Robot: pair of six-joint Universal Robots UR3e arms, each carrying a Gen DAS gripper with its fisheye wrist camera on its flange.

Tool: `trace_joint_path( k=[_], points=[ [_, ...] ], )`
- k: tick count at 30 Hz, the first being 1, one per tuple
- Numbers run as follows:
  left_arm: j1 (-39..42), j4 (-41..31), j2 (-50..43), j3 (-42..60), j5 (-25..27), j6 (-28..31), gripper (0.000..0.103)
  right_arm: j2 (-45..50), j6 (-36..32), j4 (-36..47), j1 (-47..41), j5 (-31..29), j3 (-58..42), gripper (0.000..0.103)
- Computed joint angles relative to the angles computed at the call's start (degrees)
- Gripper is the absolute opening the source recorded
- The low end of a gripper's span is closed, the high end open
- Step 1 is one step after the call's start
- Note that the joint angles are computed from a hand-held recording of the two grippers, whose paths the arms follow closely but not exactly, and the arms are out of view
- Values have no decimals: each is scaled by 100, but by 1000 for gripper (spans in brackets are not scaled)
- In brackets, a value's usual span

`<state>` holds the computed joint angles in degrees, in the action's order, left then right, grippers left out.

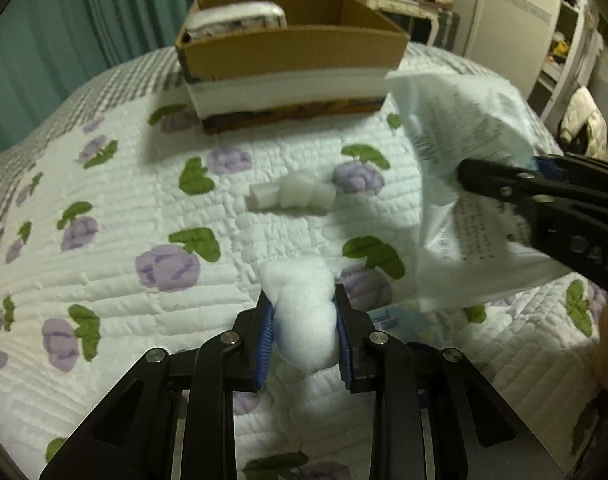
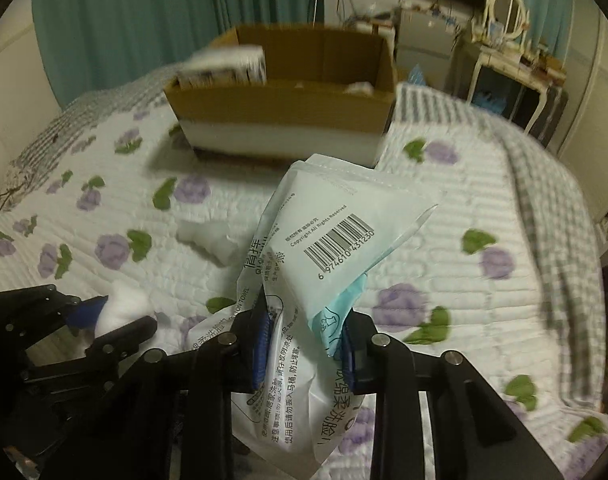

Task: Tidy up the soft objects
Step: 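Carry the cotton ball and white plastic pack over the cardboard box with both tools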

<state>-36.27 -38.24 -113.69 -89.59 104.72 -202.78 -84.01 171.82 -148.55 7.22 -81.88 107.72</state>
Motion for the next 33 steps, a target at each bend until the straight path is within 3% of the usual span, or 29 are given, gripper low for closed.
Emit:
trace_joint_path(
  k=[7, 15, 25, 33],
  points=[
    [-188, 86, 526, -269, 288, -325, 26, -1131, 22, 179, 68, -269, 245, 28],
    [-638, -192, 1199, -142, 1049, -577, 26, -2179, 98, 482, 238, -493, 222, 28],
    [-1137, -1021, 1571, 1082, 1973, -764, 26, -2777, 211, 979, 591, -833, -606, 28],
    [-1503, -1724, 1067, 3092, 2616, -399, 26, -2923, 205, 1308, 623, -843, -1471, 28]
  ],
)
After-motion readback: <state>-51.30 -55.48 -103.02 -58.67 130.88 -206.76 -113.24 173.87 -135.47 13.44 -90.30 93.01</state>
